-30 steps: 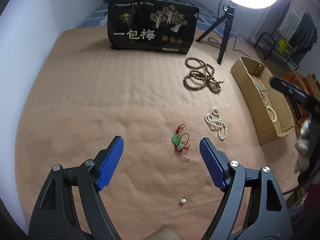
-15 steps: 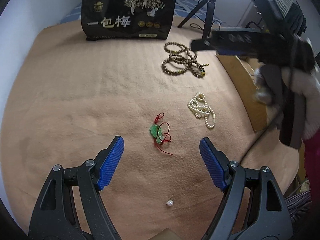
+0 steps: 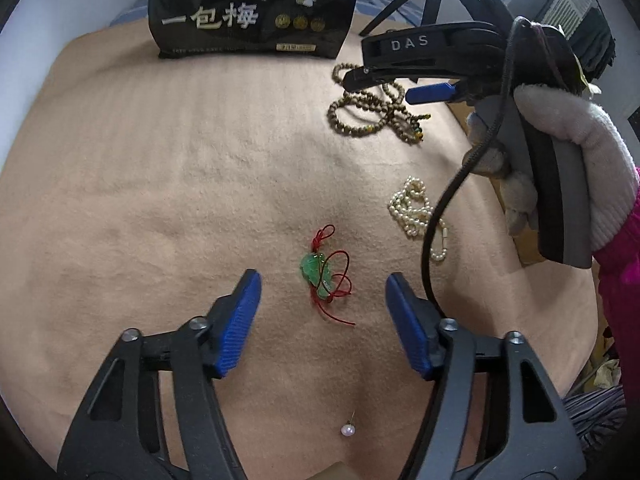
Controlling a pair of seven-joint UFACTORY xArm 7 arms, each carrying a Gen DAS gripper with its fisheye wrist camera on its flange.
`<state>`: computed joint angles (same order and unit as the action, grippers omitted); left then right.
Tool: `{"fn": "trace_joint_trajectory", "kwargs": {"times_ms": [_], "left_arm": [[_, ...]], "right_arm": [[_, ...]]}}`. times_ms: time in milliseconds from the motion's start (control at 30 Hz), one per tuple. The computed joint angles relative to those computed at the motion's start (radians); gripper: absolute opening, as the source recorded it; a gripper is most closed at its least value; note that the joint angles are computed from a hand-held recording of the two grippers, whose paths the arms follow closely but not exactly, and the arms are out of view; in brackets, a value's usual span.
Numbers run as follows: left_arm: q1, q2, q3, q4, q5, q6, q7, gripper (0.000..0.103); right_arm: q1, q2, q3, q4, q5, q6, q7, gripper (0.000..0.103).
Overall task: Organize jewelry
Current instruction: 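Move left tool to the green jade pendant while right tool approaches the wooden bead mala, then close left tool on the jade pendant while right tool closes on the wooden beads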
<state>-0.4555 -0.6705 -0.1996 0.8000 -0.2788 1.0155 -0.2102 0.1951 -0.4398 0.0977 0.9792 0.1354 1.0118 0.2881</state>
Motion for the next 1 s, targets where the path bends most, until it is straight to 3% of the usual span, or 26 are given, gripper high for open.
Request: {"fn": "trace_joint_trajectory", "kwargs": {"times_ms": [133,233,367,467,567,800,867,967,1000], "left_arm": [[-0.001,0.016,-0.001,0.002,0.002,-0.013,0.005,0.064],[-0.003,0.026,-0.001,0.005,0.005,-0.014,0.011,0.056],[-0.005,0.034,0.000,0.003,0.004,-0.012,0.017,0.055],[-0.001,0.056,-0.005,0.011,0.012,-0.011,0.016,0.042],[-0.002,0.070,0.000,0.010,0.006,-0.015,0.019,0.038],[0.018,0.081,0.001,0.000,0.044,-0.019,0.028,0.013],[0.022,0.080,0.007,-0.001,0.044,-0.019,0.030,0.010],[0.027,0.072,0.008,-0.008,0.049,-0.024,0.032,0.010],[0.027,0.068,0.007,-0.010,0.051,-0.023,0.033,0.010]], "right_arm": [[-0.002,0.043,-0.004,0.013,0.009,-0.001,0.007,0.080],[-0.005,0.085,-0.001,0.031,0.004,-0.009,0.018,0.080],[0.000,0.120,0.008,0.053,-0.024,-0.002,0.004,0.083],[0.004,0.133,0.016,0.064,-0.041,0.005,0.004,0.083],[0.010,0.135,0.020,0.062,-0.051,0.003,0.000,0.083],[0.025,0.117,0.038,0.034,-0.082,-0.008,0.001,0.082],[0.026,0.114,0.045,0.030,-0.096,-0.011,0.014,0.076],[0.028,0.106,0.059,0.028,-0.141,-0.006,0.027,0.054],[0.032,0.097,0.056,0.020,-0.135,-0.010,0.025,0.043]]}}
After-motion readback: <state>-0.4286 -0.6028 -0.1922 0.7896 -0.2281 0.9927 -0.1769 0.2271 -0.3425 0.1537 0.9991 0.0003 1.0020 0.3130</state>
